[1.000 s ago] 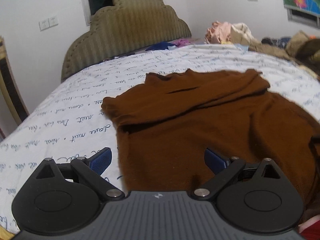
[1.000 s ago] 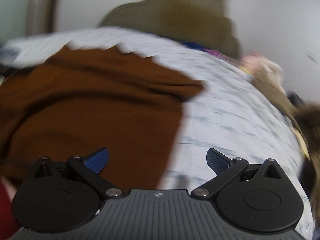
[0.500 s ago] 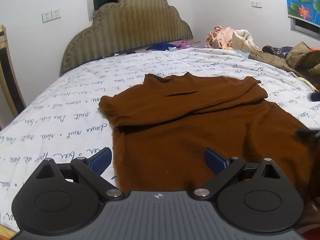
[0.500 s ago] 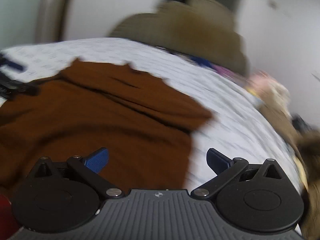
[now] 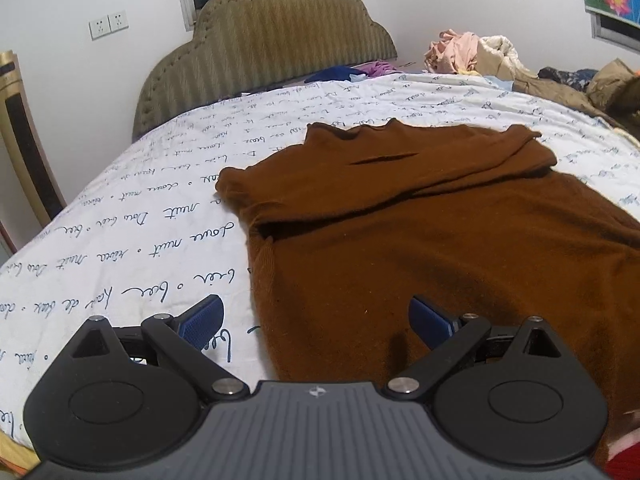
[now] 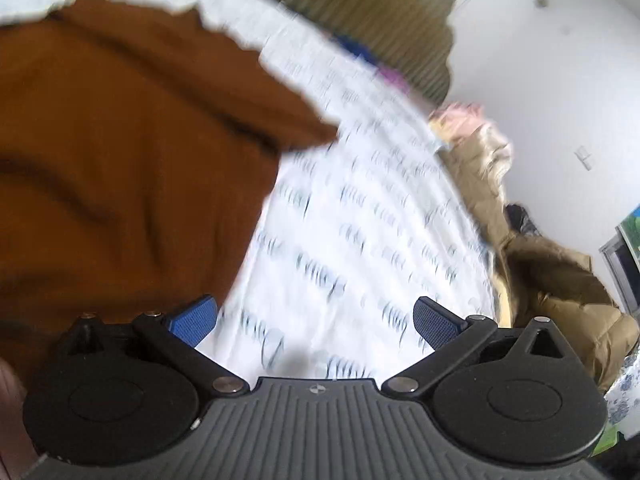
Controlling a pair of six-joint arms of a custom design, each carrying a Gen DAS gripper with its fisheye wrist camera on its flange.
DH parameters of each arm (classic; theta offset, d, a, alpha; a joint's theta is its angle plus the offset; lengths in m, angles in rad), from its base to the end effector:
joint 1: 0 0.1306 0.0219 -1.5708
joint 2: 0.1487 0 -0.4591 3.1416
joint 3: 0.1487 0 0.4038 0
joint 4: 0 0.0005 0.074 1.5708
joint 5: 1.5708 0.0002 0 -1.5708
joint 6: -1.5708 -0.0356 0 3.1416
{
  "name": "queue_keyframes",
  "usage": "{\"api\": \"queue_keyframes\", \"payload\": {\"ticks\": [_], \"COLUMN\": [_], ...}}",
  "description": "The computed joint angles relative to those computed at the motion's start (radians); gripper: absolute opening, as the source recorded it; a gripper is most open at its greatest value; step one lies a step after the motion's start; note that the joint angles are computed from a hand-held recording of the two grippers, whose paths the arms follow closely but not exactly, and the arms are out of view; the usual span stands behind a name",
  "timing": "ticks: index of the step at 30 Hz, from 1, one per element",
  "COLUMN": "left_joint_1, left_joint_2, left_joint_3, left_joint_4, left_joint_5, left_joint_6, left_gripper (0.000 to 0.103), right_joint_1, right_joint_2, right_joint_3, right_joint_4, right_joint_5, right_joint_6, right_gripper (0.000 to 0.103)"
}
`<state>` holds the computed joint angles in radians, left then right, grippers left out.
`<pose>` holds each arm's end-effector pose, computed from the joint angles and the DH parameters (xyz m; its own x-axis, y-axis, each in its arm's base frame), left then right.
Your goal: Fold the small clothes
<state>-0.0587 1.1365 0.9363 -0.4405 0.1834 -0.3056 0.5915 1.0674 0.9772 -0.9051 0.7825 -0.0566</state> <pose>0.3745 -0.0290 0.4255 -0.5078 0.3262 -0.7973 0.3738 0.9173 0.1372 0.2786 0.1563 0.4414 -0.6996 -0.4216 -0.5768 -0.0374 0.8278 -0.5598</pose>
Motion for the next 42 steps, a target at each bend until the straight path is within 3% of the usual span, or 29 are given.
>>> {"api": "queue_keyframes", "payload": {"ticks": [3, 6, 7, 9, 11, 14, 15, 16, 17, 18, 19, 21, 22, 25, 30, 32, 33, 35, 36, 37, 38, 39, 40, 41, 42], "left_joint_1": [0.027, 0.057, 0.067, 0.091, 0.115, 0.135, 0.134, 0.132, 0.129, 0.128, 0.13, 0.145, 0.151, 0.151, 0.15, 0.135, 0.124, 0.1, 0.086, 0.069, 0.057, 0.056, 0.069, 0.085, 0.103], "left_joint_2": [0.003, 0.009, 0.017, 0.04, 0.073, 0.124, 0.131, 0.134, 0.138, 0.145, 0.153, 0.161, 0.158, 0.123, 0.114, 0.131, 0.136, 0.155, 0.172, 0.192, 0.211, 0.228, 0.238, 0.242, 0.241], "left_joint_3": [0.011, 0.014, 0.018, 0.032, 0.055, 0.082, 0.082, 0.083, 0.088, 0.1, 0.113, 0.128, 0.133, 0.139, 0.192, 0.222, 0.226, 0.218, 0.221, 0.225, 0.237, 0.247, 0.245, 0.24, 0.23], "left_joint_4": [-0.029, -0.045, -0.055, -0.083, -0.124, -0.156, -0.144, -0.138, -0.144, -0.165, -0.19, -0.223, -0.233, -0.221, -0.177, -0.14, -0.106, -0.017, 0.008, 0.005, -0.035, -0.082, -0.115, -0.139, -0.162], "left_joint_5": [0.047, 0.074, 0.079, 0.114, 0.189, 0.314, 0.333, 0.345, 0.35, 0.346, 0.343, 0.372, 0.382, 0.391, 0.448, 0.435, 0.413, 0.341, 0.282, 0.196, 0.126, 0.105, 0.144, 0.191, 0.232], "left_joint_6": [0.003, 0.01, 0.016, 0.032, 0.058, 0.131, 0.152, 0.164, 0.167, 0.17, 0.175, 0.185, 0.176, 0.131, 0.147, 0.185, 0.202, 0.231, 0.231, 0.225, 0.224, 0.225, 0.22, 0.216, 0.21], "left_gripper": [0.1, 0.1, 0.1, 0.1, 0.1, 0.098, 0.095, 0.078, 0.049, 0.034, 0.013, 0.007, 0.007, 0.006, 0.007, 0.007, 0.007, 0.007, 0.007, 0.007, 0.009, 0.009, 0.009, 0.01, 0.011], "right_joint_1": [-0.015, -0.028, -0.025, -0.02, -0.075, -0.148, -0.189, -0.24, -0.271, -0.298, -0.303, -0.292, -0.296, -0.321, -0.417, -0.426, -0.417, -0.392, -0.354, -0.317, -0.288, -0.272, -0.261, -0.248, -0.223], "right_joint_2": [-0.006, 0.027, 0.036, 0.07, 0.013, -0.08, -0.092, -0.071, -0.054, -0.029, -0.02, -0.028, -0.034, -0.033, -0.048, -0.04, -0.038, 0.025, 0.057, 0.078, 0.08, 0.061, 0.027, -0.006, -0.047], "right_joint_3": [-0.003, -0.003, -0.006, -0.017, -0.026, -0.078, -0.092, -0.092, -0.091, -0.089, -0.099, -0.097, -0.093, -0.069, -0.085, -0.077, -0.071, -0.025, 0.002, 0.014, 0.01, -0.01, -0.035, -0.056, -0.076], "right_joint_4": [0.141, 0.185, 0.149, 0.101, 0.126, 0.268, 0.297, 0.316, 0.309, 0.303, 0.318, 0.319, 0.316, 0.323, 0.492, 0.544, 0.545, 0.506, 0.451, 0.416, 0.412, 0.434, 0.457, 0.469, 0.467], "right_joint_5": [-0.163, -0.291, -0.268, -0.117, -0.239, -0.438, -0.545, -0.652, -0.72, -0.757, -0.744, -0.758, -0.798, -0.849, -1.009, -0.99, -0.932, -0.749, -0.586, -0.449, -0.373, -0.374, -0.409, -0.431, -0.419], "right_joint_6": [0.011, -0.006, -0.016, -0.037, -0.142, -0.203, -0.213, -0.222, -0.244, -0.258, -0.253, -0.234, -0.235, -0.225, -0.311, -0.343, -0.342, -0.294, -0.244, -0.205, -0.17, -0.14, -0.121, -0.108, -0.09], "right_gripper": [0.103, 0.103, 0.103, 0.103, 0.102, 0.102, 0.101, 0.093, 0.078, 0.071, 0.067, 0.041, 0.017, 0.014, 0.011, 0.01, 0.01, 0.012, 0.017, 0.031, 0.044, 0.054, 0.075, 0.089, 0.091]}}
